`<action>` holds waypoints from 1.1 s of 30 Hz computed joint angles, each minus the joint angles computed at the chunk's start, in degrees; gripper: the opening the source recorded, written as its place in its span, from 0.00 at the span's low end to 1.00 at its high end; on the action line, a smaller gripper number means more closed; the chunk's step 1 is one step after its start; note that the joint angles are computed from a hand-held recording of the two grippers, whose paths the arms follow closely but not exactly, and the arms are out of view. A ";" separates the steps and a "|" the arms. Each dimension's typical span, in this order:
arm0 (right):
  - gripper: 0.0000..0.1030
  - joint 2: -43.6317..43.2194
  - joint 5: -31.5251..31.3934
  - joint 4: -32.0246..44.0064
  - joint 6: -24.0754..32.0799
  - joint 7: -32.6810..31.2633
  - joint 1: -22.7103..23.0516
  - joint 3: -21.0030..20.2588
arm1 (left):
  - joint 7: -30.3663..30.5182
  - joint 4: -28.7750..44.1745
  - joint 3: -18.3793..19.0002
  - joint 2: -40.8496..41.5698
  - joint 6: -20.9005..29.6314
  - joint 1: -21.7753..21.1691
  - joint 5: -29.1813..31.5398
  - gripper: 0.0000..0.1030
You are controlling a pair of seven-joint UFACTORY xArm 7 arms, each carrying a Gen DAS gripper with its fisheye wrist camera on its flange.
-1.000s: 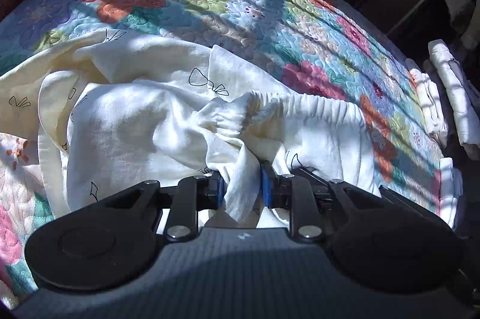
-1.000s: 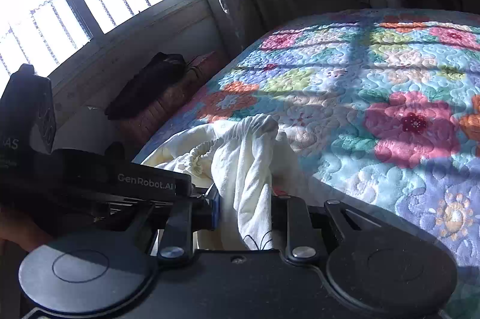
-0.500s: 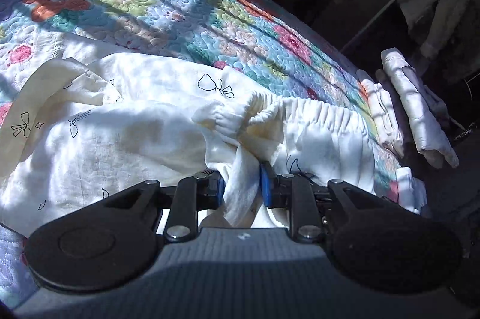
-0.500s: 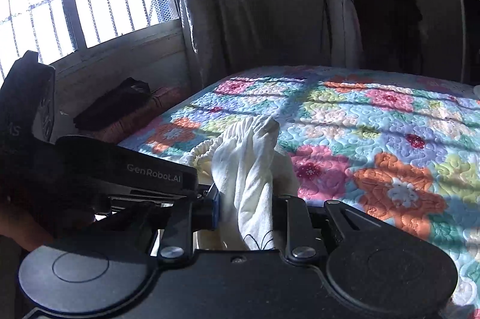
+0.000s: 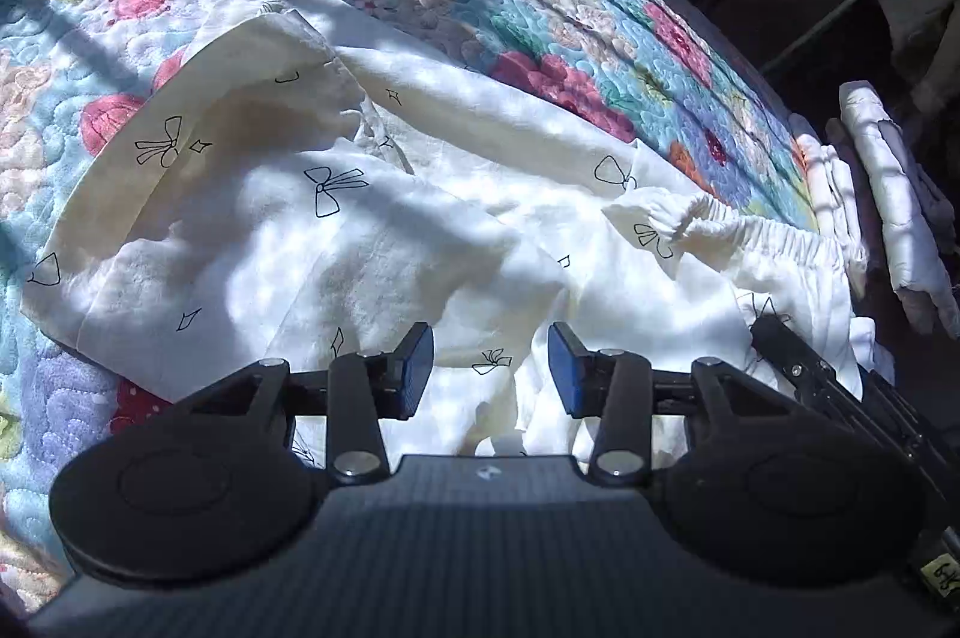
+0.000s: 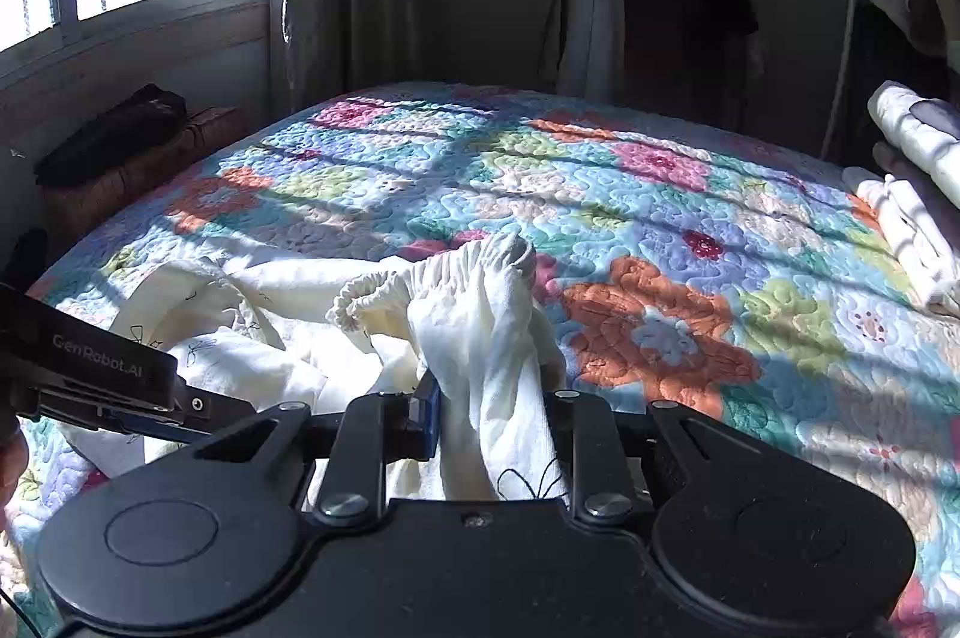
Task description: Fold clothes
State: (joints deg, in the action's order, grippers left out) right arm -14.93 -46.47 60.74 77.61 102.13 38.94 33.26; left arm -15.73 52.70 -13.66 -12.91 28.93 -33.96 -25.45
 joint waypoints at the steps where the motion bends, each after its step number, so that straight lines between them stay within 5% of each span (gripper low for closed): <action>1: 0.26 -0.35 0.57 -0.20 0.79 -0.15 -0.10 -0.23 | -1.64 -0.97 -0.11 -0.97 -0.41 0.84 1.09 0.40; 5: 0.31 -1.95 3.53 -2.00 0.92 -0.59 -1.22 -1.50 | -9.41 -1.56 -0.98 -1.49 3.17 4.58 9.14 0.48; 11: 0.46 3.82 4.43 4.60 12.06 2.32 0.05 0.53 | -21.53 -1.55 -2.12 2.20 7.53 7.68 18.53 0.48; 14: 0.50 2.79 4.44 3.33 5.90 2.86 1.99 -1.44 | -23.40 -1.77 -2.03 3.05 7.45 7.18 20.08 0.49; 19: 0.58 0.31 4.91 -3.89 -15.69 10.07 0.49 -3.67 | -21.97 -2.08 -1.52 2.17 8.34 5.67 19.47 0.54; 22: 0.62 4.27 5.56 -3.20 -19.13 14.04 -0.84 -3.47 | -22.23 -2.37 -1.68 1.98 8.20 5.94 21.08 0.55; 25: 0.62 7.38 6.47 -2.48 -20.37 18.06 -0.38 -4.51 | -22.51 -2.66 -1.84 1.79 8.07 6.20 22.70 0.73; 27: 0.54 9.06 6.36 -1.13 -18.04 18.32 0.58 -5.03 | -22.69 -2.85 -1.95 1.67 7.98 6.38 23.78 0.76; 31: 0.14 10.61 4.61 1.48 -12.38 15.12 3.19 -6.00 | -23.07 -3.24 -2.16 1.42 7.80 6.74 25.96 0.74; 33: 0.10 10.77 3.90 2.62 -9.98 12.86 4.24 -6.29 | -23.27 -3.43 -2.27 1.29 7.72 6.92 27.05 0.66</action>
State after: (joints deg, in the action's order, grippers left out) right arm -4.15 -42.57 63.36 67.63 114.99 43.18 26.98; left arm -39.00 49.27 -15.93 -11.62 36.64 -27.04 1.60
